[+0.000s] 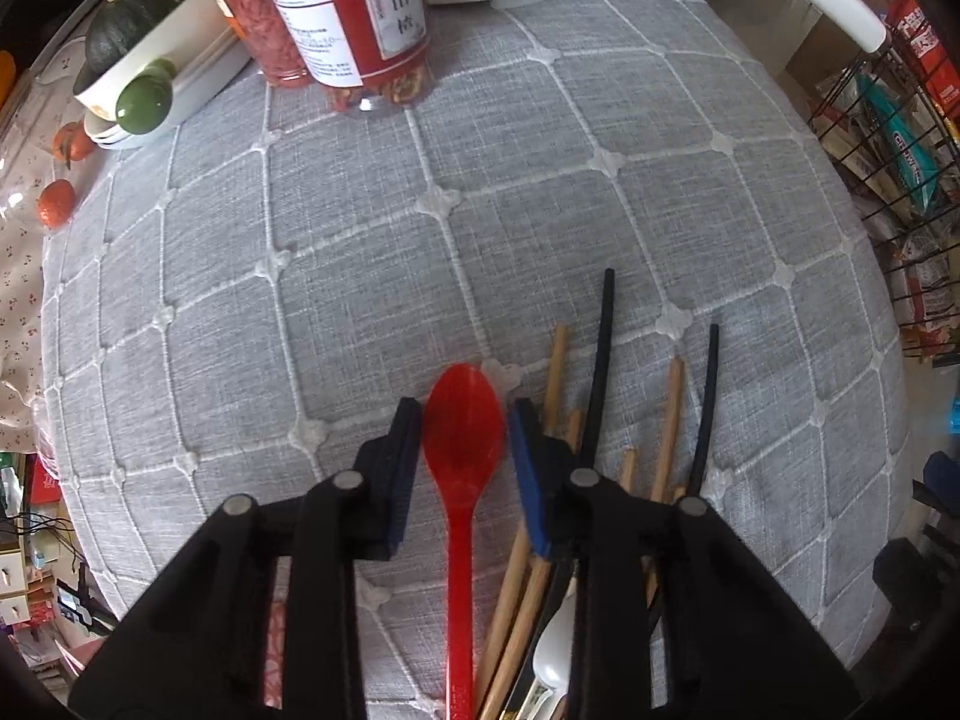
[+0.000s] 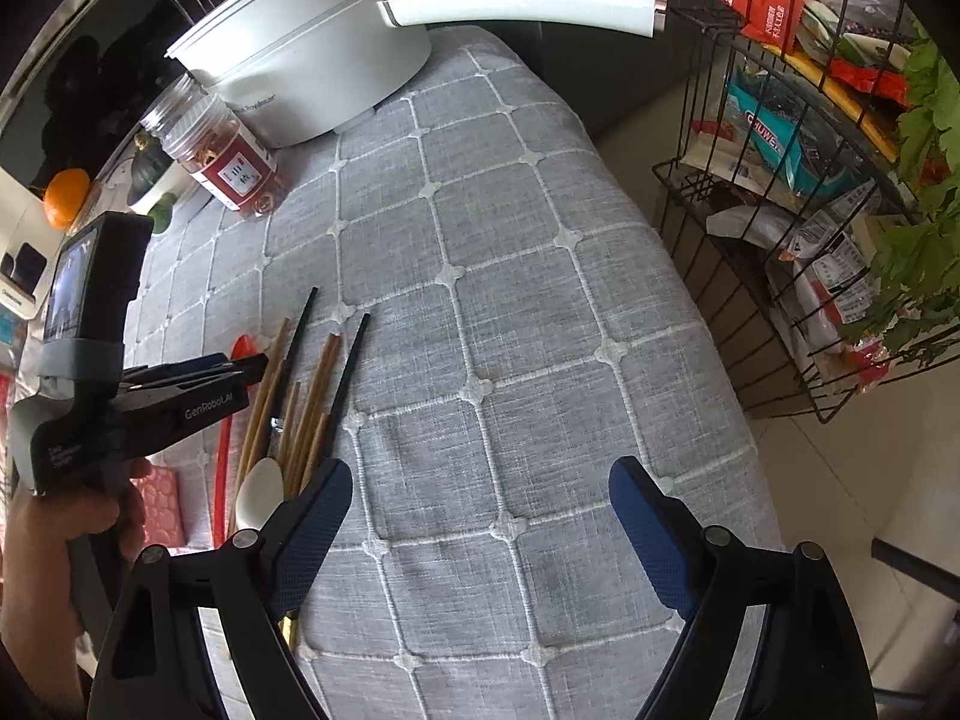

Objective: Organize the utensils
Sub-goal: 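Grasp the red plastic spoon by its handle with the left gripper, then lift the red spoon with the left gripper while the right gripper grasps a black chopstick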

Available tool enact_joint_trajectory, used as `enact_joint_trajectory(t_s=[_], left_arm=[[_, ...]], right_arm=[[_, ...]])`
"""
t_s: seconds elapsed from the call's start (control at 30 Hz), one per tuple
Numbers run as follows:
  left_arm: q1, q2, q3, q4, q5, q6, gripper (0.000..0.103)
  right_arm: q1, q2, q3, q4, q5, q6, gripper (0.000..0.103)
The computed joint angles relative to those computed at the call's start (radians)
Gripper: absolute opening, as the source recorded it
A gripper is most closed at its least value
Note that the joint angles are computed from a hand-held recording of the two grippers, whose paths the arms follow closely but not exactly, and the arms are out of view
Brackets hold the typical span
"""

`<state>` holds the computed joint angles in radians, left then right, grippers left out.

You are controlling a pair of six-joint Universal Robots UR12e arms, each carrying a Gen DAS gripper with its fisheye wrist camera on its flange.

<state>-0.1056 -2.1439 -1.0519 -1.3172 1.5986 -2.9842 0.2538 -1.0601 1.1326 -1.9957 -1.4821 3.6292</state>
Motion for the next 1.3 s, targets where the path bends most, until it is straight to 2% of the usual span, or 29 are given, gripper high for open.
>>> enact_joint_trajectory(t_s=[0.1, 0.2, 0.37, 0.47, 0.53, 0.67, 0.77, 0.83, 0.93, 1.1, 1.17, 1.2, 1.3], left_arm=[[-0.010, 0.011, -0.019, 0.024, 0.022, 0.017, 0.029], [-0.011, 0.040, -0.058, 0.090, -0.005, 0.017, 0.028], [0.005, 0.151, -0.173, 0.233, -0.101, 0.032, 0.028], [0.018, 0.219, -0.244, 0.327, -0.158, 0.058, 0.028], [0.044, 0.253, -0.282, 0.382, -0.213, 0.064, 0.028], [0.082, 0.311, -0.348, 0.462, -0.295, 0.037, 0.028], [0.100, 0.344, -0.412, 0.525, -0.306, 0.039, 0.028], [0.106, 0.357, -0.439, 0.560, -0.302, 0.039, 0.028], [0.119, 0.372, -0.473, 0.609, -0.313, 0.033, 0.028], [0.132, 0.381, -0.500, 0.651, -0.318, 0.015, 0.028], [0.136, 0.384, -0.508, 0.664, -0.319, 0.000, 0.028], [0.138, 0.386, -0.513, 0.669, -0.319, -0.006, 0.028], [0.139, 0.391, -0.526, 0.685, -0.309, -0.021, 0.028]], right_arm=[[-0.004, 0.004, 0.000, -0.001, 0.010, 0.001, 0.089], [-0.012, 0.008, 0.005, -0.009, 0.044, 0.015, 0.086], [-0.020, 0.023, 0.009, -0.041, 0.123, 0.016, 0.071], [-0.022, 0.038, 0.005, -0.071, 0.177, 0.003, 0.058], [-0.022, 0.056, -0.009, -0.081, 0.204, -0.003, 0.046], [-0.018, 0.092, -0.044, -0.101, 0.235, 0.013, 0.038], [-0.014, 0.114, -0.067, -0.110, 0.240, 0.029, 0.033], [-0.005, 0.130, -0.090, -0.098, 0.225, 0.027, 0.030], [0.013, 0.153, -0.132, -0.072, 0.152, 0.014, 0.027], [0.064, 0.192, -0.231, 0.053, -0.037, -0.068, 0.024], [0.078, 0.206, -0.264, 0.103, -0.087, -0.086, 0.020], [0.082, 0.209, -0.271, 0.113, -0.099, -0.088, 0.016], [0.082, 0.207, -0.269, 0.118, -0.094, -0.089, 0.012]])
